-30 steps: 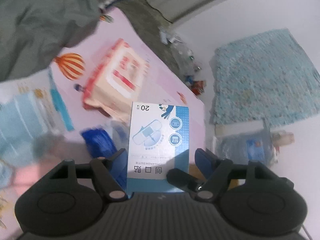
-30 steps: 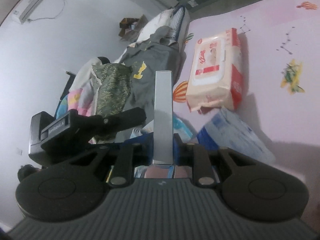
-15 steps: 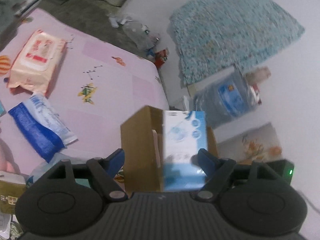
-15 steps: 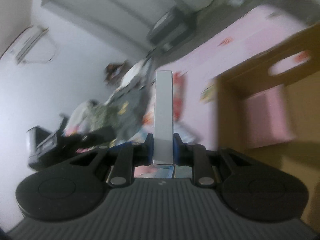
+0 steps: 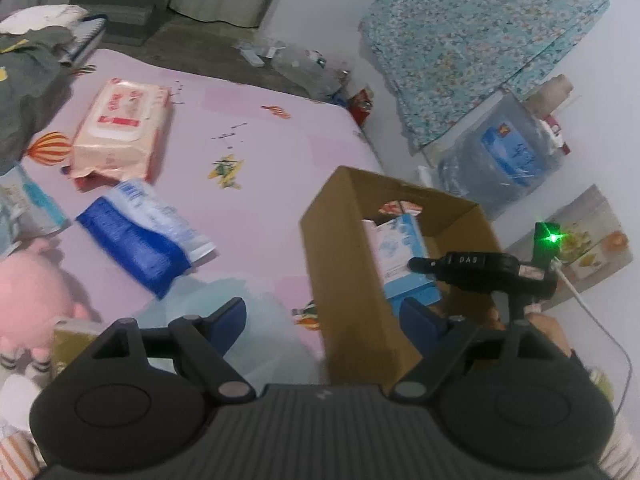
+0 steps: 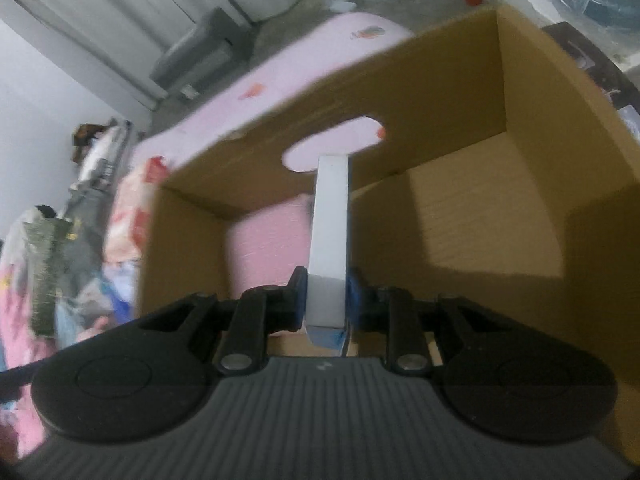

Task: Organize soft objects
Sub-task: 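Carry the mask box into the cardboard box and release it, then move the right gripper back over the bed toward the white cotton-pad bag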

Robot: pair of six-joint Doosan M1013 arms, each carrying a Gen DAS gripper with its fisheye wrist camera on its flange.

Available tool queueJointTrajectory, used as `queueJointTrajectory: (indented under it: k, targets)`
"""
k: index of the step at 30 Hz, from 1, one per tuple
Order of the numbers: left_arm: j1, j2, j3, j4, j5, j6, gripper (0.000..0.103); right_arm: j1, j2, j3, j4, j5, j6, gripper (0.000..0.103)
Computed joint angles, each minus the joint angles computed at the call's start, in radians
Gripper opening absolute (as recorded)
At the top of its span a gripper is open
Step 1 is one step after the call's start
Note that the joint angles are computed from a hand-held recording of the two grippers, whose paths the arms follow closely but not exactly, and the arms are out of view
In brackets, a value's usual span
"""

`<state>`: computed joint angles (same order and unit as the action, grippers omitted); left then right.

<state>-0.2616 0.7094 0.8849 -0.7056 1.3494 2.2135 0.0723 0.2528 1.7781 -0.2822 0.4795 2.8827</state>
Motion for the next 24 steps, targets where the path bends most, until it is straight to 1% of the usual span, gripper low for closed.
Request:
queueJointTrajectory:
  k: [4,5,6,7,8,10,12,15,18,21,24]
  targets:
    - [0.013,-0.006,0.030,0.010,-0.027,0.008,0.086,0.021,0.022,-0.033,-0.097,0.122,0.055,0.034]
    - [0.017,-0.006,0.034,0.010,-0.030,0.009,0.086,0.025,0.023,-0.035,-0.114,0.145,0.066,0.035]
    - [0.020,-0.006,0.039,0.010,-0.032,0.011,0.086,0.029,0.024,-0.035,-0.129,0.156,0.075,0.037]
    - [0.024,-0.008,0.046,0.009,-0.036,0.015,0.086,0.034,0.021,-0.031,-0.144,0.162,0.089,0.042]
    - [0.027,-0.010,0.054,0.009,-0.042,0.023,0.086,0.039,0.016,-0.026,-0.155,0.166,0.102,0.044]
    - [0.033,-0.021,0.078,0.006,-0.063,0.050,0.086,0.045,0.004,-0.014,-0.153,0.164,0.105,0.051]
    - [0.038,-0.035,0.107,-0.001,-0.090,0.085,0.086,0.051,0.003,-0.013,-0.140,0.175,0.102,0.054]
    - [0.045,-0.058,0.151,-0.019,-0.125,0.139,0.088,0.050,0.006,-0.014,-0.100,0.190,0.062,0.054]
    - [0.053,-0.077,0.190,-0.029,-0.152,0.176,0.088,0.050,0.030,-0.039,-0.080,0.220,0.039,0.054]
    - [0.058,-0.089,0.215,-0.022,-0.165,0.192,0.088,0.045,0.036,-0.035,-0.067,0.198,0.049,0.050]
    - [0.064,-0.099,0.236,-0.024,-0.172,0.204,0.088,0.046,0.041,-0.038,-0.095,0.186,0.088,0.046]
